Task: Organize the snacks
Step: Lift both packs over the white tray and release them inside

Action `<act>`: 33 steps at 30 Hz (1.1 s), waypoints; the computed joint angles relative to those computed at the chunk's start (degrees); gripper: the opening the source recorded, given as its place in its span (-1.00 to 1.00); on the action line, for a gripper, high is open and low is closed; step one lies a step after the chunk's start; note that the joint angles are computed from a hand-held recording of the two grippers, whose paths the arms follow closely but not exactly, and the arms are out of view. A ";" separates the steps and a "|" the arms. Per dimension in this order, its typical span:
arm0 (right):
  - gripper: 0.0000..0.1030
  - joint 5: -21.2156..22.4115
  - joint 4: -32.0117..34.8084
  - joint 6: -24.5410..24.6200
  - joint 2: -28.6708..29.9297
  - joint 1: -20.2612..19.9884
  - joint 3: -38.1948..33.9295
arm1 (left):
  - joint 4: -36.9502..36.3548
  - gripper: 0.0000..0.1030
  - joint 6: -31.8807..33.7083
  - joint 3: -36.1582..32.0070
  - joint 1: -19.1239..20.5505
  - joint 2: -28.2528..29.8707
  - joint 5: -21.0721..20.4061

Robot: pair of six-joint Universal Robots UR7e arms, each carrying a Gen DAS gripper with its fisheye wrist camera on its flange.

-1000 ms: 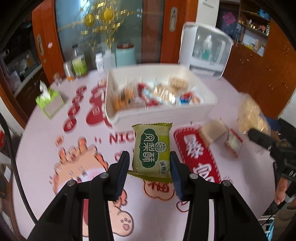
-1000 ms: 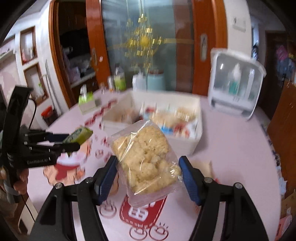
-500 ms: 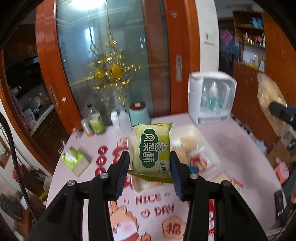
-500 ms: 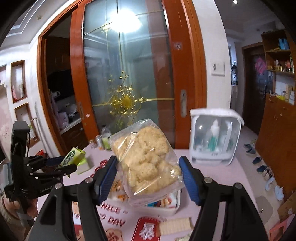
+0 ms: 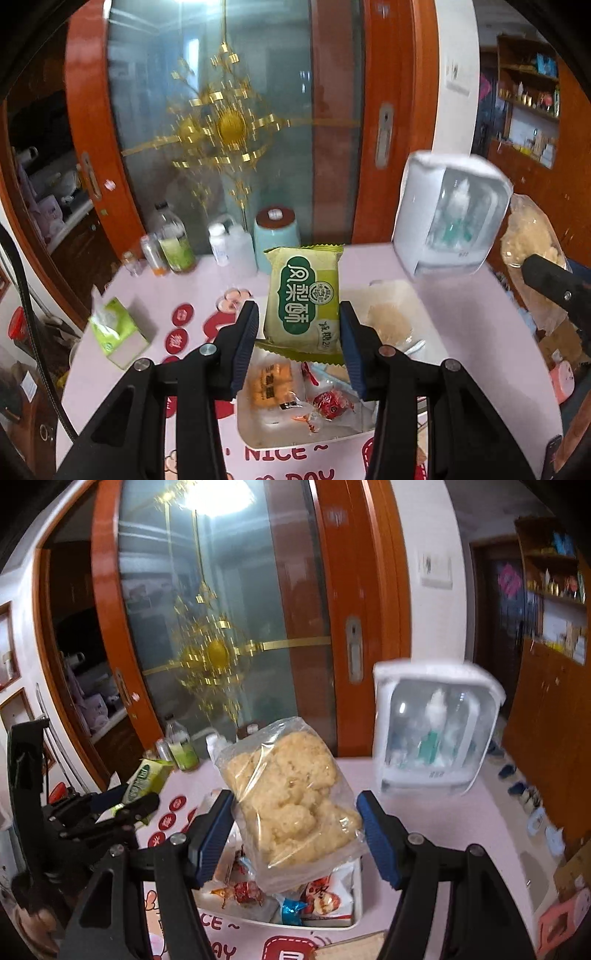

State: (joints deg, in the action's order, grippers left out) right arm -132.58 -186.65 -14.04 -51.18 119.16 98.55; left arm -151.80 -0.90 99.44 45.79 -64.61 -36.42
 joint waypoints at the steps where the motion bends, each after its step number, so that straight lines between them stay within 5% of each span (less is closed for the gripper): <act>1: 0.32 0.54 1.15 0.97 0.58 -0.81 -0.47 | 0.39 -0.18 0.11 -0.54 0.93 1.31 -0.42; 12: 0.33 1.44 7.68 5.08 6.45 -7.09 -3.48 | 4.38 -0.18 -1.33 -4.41 7.26 10.05 -3.26; 26: 0.36 2.25 13.62 8.07 9.25 -10.70 -5.11 | 5.96 -0.16 -2.04 -6.14 10.58 13.22 -6.21; 29: 0.36 4.05 14.00 9.28 8.81 -11.36 -4.71 | 5.91 0.10 -2.10 -6.08 11.03 13.02 -7.23; 31: 0.36 5.78 14.28 10.39 8.22 -11.87 -4.29 | 4.53 0.51 -2.52 -5.38 10.89 12.58 -6.90; 33: 0.36 7.47 14.15 11.24 7.53 -12.17 -3.73 | 2.36 0.57 -2.22 -4.55 10.83 11.88 -7.52</act>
State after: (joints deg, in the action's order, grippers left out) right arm -125.11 -172.50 -2.80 -43.64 106.98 94.82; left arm -149.44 -3.12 94.89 56.62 -52.73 -43.95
